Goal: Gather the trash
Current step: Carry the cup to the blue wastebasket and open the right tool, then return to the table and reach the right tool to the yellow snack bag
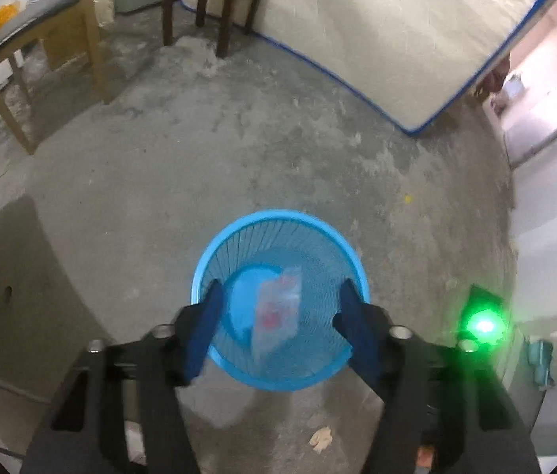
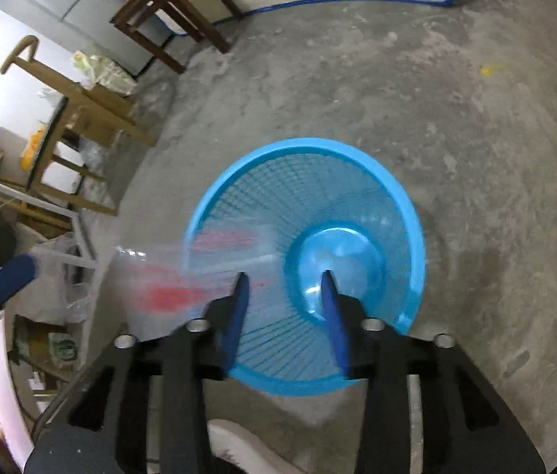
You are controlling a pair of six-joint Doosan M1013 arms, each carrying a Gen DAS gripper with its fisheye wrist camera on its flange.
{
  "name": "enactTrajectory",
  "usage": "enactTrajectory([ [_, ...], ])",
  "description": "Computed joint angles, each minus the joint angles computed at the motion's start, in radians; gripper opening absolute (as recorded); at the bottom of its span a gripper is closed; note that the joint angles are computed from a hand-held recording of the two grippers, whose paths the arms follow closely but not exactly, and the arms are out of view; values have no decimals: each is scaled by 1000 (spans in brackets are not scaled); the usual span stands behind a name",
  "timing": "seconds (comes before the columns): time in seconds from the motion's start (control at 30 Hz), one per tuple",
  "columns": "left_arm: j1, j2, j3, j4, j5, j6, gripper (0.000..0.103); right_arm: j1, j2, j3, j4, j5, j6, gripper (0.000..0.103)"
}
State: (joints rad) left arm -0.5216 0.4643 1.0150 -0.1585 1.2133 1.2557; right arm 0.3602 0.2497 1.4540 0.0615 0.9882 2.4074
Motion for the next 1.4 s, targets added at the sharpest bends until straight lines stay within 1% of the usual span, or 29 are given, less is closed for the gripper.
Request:
enactTrajectory([
  [0.03,3,-7,3,-13,-2,7,64,-2,-13,13,-7,-2,0,43],
  [0.1,6,-19,1,-28,7,24,66,2,-33,29,-21,-19,5,52],
  [0.13,7,-28,6,-32,2,29,66,9,-47,37,-40,-19,13,53],
  [0.17,8,-42,12,-29,-8,35,66,15,-59,44,-55,-21,13,54],
  [0.27,2,-88,36,-8,-44,38,67,38,-88,54,-116,-20,16,67],
  [0.3,-1,-104,45,6,-57,39,67,53,-104,56,-151,-14,23,69],
  [0.37,-10,-148,74,34,-82,56,67,72,-118,53,-204,-8,33,79],
  [0.47,-7,-214,113,22,-81,100,67,124,-147,39,-336,10,64,92],
  [0.5,-5,-232,122,26,-73,97,67,144,-151,27,-385,20,67,95],
  [0.57,2,-282,154,38,-62,78,68,176,-155,5,-454,30,62,95],
  [0.6,7,-304,168,38,-60,75,69,202,-153,-17,-502,50,52,95],
  [0.67,22,-363,204,62,-57,68,78,239,-139,-58,-574,97,41,95],
  [0.7,29,-387,218,75,-59,71,80,257,-135,-73,-605,106,31,95],
  [0.73,36,-408,231,88,-60,74,84,275,-134,-88,-617,95,2,95],
  [0.83,72,-490,281,126,-61,76,98,305,-134,-122,-584,47,-80,95],
  [0.87,94,-525,302,142,-61,58,98,314,-131,-135,-570,32,-103,95],
  [0.9,110,-543,315,142,-61,52,98,324,-129,-147,-564,19,-121,95],
  [0.93,139,-570,331,144,-54,34,98,341,-124,-166,-565,-3,-145,95],
  [1.0,186,-608,353,141,-38,15,98,360,-117,-189,-539,-59,-207,95],
  [1.03,215,-626,365,145,-36,5,98,373,-111,-208,-503,-92,-268,95],
  [1.1,263,-657,385,160,-39,-6,98,391,-95,-238,-440,-130,-360,95],
  [1.13,292,-674,396,163,-42,-8,98,398,-80,-263,-379,-145,-430,95],
  [1.17,317,-683,403,151,-47,-2,98,401,-67,-282,-325,-150,-483,95],
  [1.2,350,-693,411,131,-55,7,98,401,-48,-307,-244,-151,-556,95],
  [1.23,387,-708,426,114,-70,10,98,403,-33,-326,-192,-147,-600,95],
  [1.3,437,-722,442,90,-86,16,98,406,10,-377,-80,-120,-698,94],
  [1.33,467,-729,452,56,-98,32,98,406,40,-414,-27,-96,-750,91],
  [1.37,508,-736,464,11,-112,59,98,410,62,-439,4,-79,-784,86],
  [1.4,529,-737,470,0,-124,63,98,415,84,-465,32,-58,-818,81],
])
